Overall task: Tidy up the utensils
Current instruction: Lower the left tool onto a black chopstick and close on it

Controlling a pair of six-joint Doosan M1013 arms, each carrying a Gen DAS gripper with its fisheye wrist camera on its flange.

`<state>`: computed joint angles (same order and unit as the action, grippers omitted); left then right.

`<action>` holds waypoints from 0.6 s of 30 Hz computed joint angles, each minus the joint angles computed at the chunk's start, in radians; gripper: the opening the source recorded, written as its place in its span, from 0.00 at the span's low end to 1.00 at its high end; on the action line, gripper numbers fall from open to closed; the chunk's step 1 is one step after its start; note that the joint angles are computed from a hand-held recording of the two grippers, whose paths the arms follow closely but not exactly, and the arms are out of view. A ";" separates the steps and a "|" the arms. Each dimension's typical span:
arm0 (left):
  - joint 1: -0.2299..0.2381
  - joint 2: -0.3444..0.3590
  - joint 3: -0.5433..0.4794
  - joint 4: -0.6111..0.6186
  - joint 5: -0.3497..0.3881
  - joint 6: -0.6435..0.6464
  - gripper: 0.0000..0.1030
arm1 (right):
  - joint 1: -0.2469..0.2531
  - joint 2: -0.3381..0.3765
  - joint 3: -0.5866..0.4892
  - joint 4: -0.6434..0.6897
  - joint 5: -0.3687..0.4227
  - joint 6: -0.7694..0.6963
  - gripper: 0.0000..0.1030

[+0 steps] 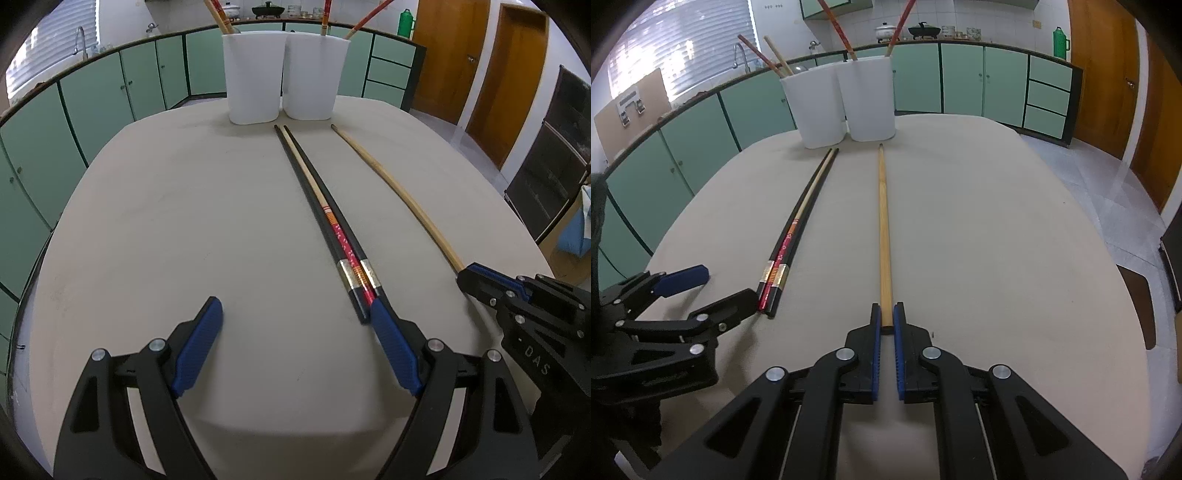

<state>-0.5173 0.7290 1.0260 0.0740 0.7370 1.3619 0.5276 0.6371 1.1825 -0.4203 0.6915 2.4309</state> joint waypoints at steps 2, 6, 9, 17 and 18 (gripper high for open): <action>-0.001 0.002 -0.004 0.006 0.002 -0.004 0.78 | -0.001 -0.001 0.003 0.003 -0.005 0.001 0.07; -0.004 -0.001 0.004 0.036 -0.001 -0.028 0.80 | -0.001 -0.002 0.004 0.005 -0.008 0.002 0.07; -0.002 -0.009 0.016 0.051 -0.005 -0.047 0.80 | -0.001 -0.002 0.004 0.005 -0.008 0.002 0.07; 0.015 -0.042 0.069 0.091 -0.019 -0.098 0.79 | -0.004 -0.013 0.024 0.039 -0.041 -0.035 0.09; 0.017 -0.047 0.077 0.086 -0.024 -0.095 0.79 | -0.004 -0.015 0.027 0.043 -0.045 -0.043 0.11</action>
